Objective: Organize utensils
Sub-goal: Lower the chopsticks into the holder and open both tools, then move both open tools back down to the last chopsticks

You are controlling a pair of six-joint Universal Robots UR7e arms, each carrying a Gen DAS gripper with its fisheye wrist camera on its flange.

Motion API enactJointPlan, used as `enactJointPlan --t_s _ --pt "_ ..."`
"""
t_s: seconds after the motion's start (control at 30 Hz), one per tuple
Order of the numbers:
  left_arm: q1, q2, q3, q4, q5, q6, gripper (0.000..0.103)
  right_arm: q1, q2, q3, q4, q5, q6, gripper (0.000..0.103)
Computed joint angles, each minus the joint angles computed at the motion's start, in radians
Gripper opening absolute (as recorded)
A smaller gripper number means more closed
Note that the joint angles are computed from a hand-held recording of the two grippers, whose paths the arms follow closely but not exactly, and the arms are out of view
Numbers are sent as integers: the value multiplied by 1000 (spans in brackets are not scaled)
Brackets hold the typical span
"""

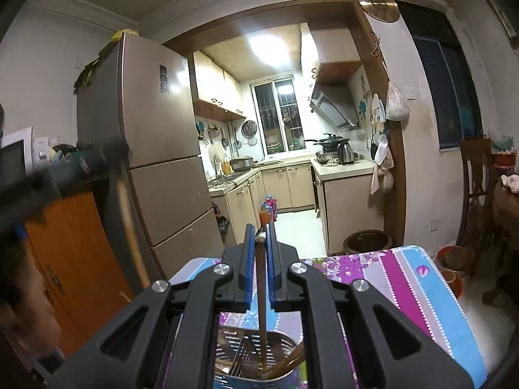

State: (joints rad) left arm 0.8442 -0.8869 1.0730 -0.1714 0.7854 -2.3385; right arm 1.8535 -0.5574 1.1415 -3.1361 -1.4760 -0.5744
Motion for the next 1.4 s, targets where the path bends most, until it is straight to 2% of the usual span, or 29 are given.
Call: enactJointPlan --t_s 0.13,0.3,0.63,0.67,0.7,0.73,0.77,0.87,1.03,1.13,1.2,1.23,1.33,1.4 --pt "4 -4 22 -126 28 86 8 2 5 -10 11 2 5 5" --pt "46 17 31 -136 66 40 8 0 10 -1 18 0 -2 5" --pt "109 39 92 -68 2 -106 8 -10 8 45 46 -8 -6 6" --pt "108 35 102 -69 -8 -115 15 -10 5 48 49 -16 -4 7" --pt "107 27 111 -74 -15 -117 24 -10 -1 60 34 -24 -4 14" --pt "104 12 129 -85 -15 -120 39 -10 -7 67 23 -24 -6 19" --pt "98 -8 153 -103 -9 -124 40 -13 -23 85 1 -14 -6 22" --pt "63 -78 219 -154 1 -104 41 -19 -75 127 -35 7 -4 22" --pt "-44 -240 418 -359 -26 58 42 -42 -222 265 -127 57 -30 22" --pt "-125 -329 568 -535 -111 227 46 -60 -315 355 -176 62 -60 27" --pt "-180 -370 652 -609 -199 321 48 -78 -394 438 -225 66 -88 41" --pt "-203 -381 681 -619 -246 341 48 -93 -446 500 -265 66 -114 43" --pt "-272 -392 754 -552 -423 291 48 -126 -553 637 -325 41 -193 45" --pt "-301 -361 774 -414 -520 142 48 -150 -607 715 -349 26 -238 48"
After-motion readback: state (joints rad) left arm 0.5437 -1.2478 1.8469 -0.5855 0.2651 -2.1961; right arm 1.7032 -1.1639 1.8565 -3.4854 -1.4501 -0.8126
